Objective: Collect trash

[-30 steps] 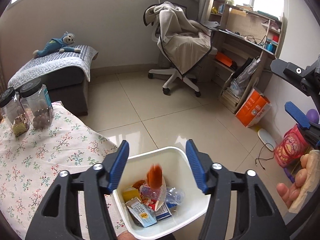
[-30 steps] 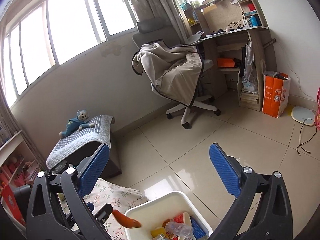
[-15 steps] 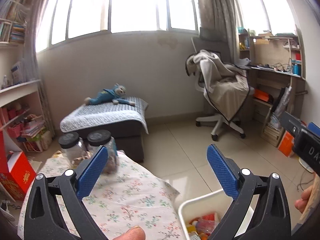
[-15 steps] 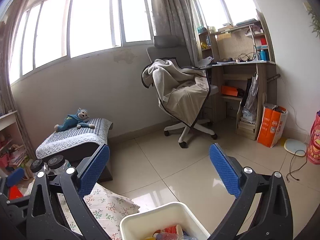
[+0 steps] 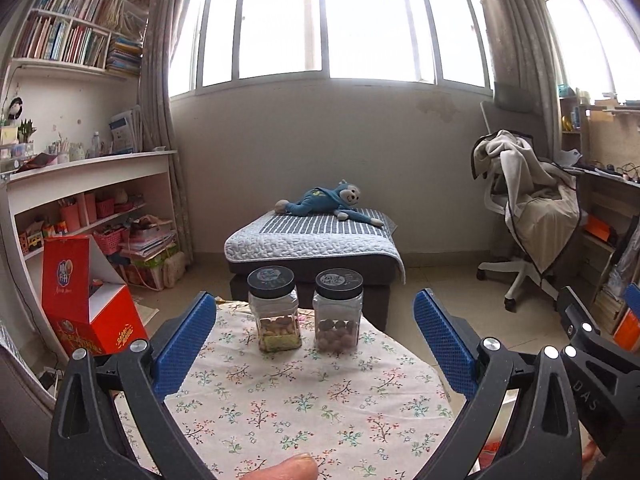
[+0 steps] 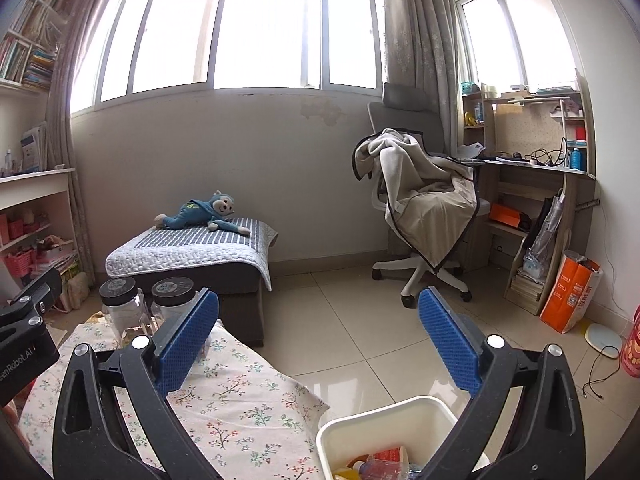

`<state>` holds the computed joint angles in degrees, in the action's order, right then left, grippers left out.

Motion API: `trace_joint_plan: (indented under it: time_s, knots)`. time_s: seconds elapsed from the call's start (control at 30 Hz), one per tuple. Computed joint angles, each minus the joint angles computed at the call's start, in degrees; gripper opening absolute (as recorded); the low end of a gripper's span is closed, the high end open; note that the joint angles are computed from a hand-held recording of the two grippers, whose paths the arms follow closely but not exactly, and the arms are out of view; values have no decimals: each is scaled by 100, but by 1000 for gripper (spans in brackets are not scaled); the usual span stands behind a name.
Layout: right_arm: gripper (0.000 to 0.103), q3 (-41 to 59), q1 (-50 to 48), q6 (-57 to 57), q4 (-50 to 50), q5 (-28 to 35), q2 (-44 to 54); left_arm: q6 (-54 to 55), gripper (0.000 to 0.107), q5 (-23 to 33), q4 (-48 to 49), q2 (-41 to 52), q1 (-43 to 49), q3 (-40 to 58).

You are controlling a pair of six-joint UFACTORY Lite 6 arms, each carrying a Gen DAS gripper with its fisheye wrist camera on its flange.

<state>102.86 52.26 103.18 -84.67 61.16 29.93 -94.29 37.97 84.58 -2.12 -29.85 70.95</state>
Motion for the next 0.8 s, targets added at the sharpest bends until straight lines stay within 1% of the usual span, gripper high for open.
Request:
trace_joint_plan:
  time_s: [0.2, 0.37, 0.53, 0.67, 0.73, 0.8]
  knots:
    - [96, 1245, 165, -536, 276, -148, 856, 279, 96, -456, -227, -392, 759, -426]
    - [96, 2198, 327, -999, 383, -142, 1510, 468, 96, -795, -436, -484, 1275, -563]
    - [96, 3251, 366, -1548, 634, -132, 2173, 682, 96, -1030, -636, -481, 1631, -627]
    - [96, 4278, 351, -2032, 915, -101, 2786, 734, 96, -1121, -682, -499, 1752, -642]
    - [96, 4623, 347, -2203, 1017, -94, 2991, 782, 96, -1164, -727, -482, 1808, -628]
    - [96, 5363, 347, -2557, 1191, -24, 3417, 801, 96, -1169, -744, -447, 1835, -604]
